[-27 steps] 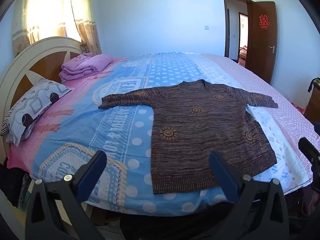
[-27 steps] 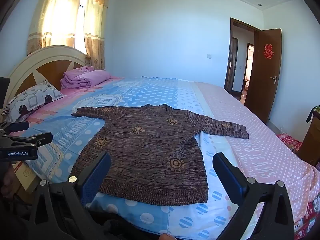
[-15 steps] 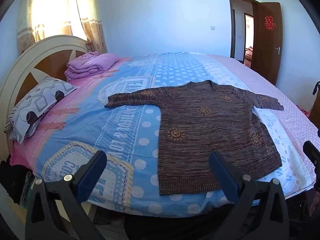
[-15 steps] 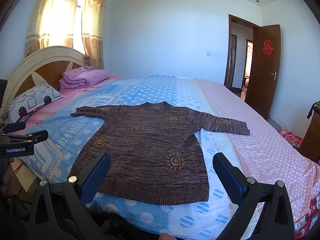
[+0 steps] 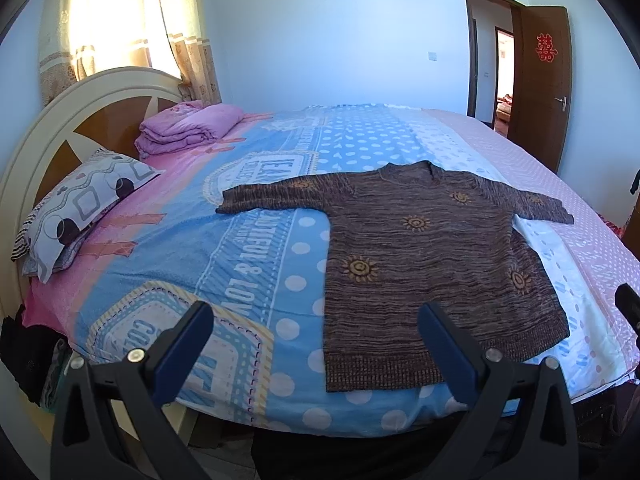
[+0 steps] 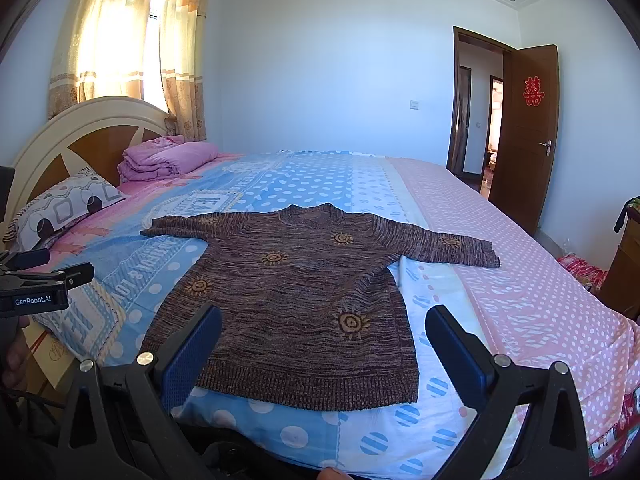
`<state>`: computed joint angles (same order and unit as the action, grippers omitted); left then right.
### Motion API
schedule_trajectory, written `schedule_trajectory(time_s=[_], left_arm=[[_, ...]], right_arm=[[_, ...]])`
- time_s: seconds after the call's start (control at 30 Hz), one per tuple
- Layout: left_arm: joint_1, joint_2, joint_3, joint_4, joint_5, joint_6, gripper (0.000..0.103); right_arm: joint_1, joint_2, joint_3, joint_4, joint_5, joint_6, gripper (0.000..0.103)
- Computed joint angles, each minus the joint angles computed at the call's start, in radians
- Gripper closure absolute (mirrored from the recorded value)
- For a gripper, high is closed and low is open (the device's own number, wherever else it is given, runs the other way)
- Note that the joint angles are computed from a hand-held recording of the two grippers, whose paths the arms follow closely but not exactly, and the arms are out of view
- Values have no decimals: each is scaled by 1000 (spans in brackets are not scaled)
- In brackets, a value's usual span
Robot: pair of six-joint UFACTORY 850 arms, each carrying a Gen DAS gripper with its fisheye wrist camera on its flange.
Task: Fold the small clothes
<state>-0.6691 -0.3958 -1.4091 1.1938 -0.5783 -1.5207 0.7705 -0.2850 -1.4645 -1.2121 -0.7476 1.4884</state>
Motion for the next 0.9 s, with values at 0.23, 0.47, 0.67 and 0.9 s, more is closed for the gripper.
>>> schedule_trajectory(time_s=[0.23, 0.47, 0.67, 0.9], left_arm=[[1, -2, -1, 0, -2, -2, 0], [1, -3, -1, 5, -3, -7, 0], [3, -2, 0, 3, -2, -5, 0], [8, 0, 1, 2, -1, -7, 0]], right_arm=[[0, 2, 3, -6, 0, 6, 1], [-1, 3, 3, -3, 1, 6, 1], [-1, 2, 2, 2, 2, 3, 1], [0, 2, 5, 1, 4, 7, 1]])
